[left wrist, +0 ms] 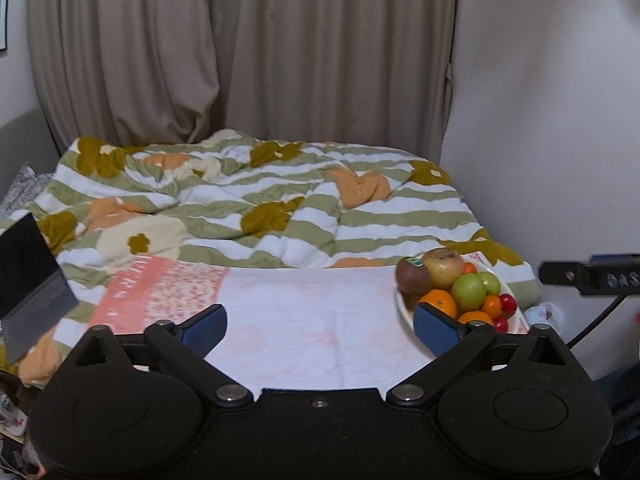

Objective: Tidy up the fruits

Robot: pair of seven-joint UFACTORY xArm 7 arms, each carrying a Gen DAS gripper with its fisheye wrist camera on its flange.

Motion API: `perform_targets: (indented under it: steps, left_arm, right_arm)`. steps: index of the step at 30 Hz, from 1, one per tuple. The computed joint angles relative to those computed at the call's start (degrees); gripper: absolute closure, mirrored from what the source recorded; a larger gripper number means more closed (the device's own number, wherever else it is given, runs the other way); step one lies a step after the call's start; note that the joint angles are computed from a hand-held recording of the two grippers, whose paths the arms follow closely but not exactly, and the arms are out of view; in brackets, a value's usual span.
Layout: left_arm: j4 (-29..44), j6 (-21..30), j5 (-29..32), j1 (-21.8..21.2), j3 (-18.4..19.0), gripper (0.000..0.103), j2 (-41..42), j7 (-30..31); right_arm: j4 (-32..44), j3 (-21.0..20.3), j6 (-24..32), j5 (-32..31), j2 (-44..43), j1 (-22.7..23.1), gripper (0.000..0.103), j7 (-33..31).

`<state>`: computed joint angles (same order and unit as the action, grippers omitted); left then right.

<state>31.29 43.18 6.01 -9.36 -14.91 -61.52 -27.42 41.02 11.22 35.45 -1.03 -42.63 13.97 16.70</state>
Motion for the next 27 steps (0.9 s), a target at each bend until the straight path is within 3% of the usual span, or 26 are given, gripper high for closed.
perform_targets:
  steps: [12, 27]
  left_arm:
    - [-4.7, 11.2, -0.8, -1.8, 2.0, 0.000, -13.5, 4.7]
    - [-5.6, 14.2, -1.8, -0.4, 2.0, 0.000, -18.3, 7.3]
  right_arm:
    - [-1.4, 9.1, 12.5, 0.4, -9.9, 3.8, 0.000, 13.4]
    - [-1.2, 10.4, 16.2, -1.9, -10.8, 5.8, 0.000, 17.4]
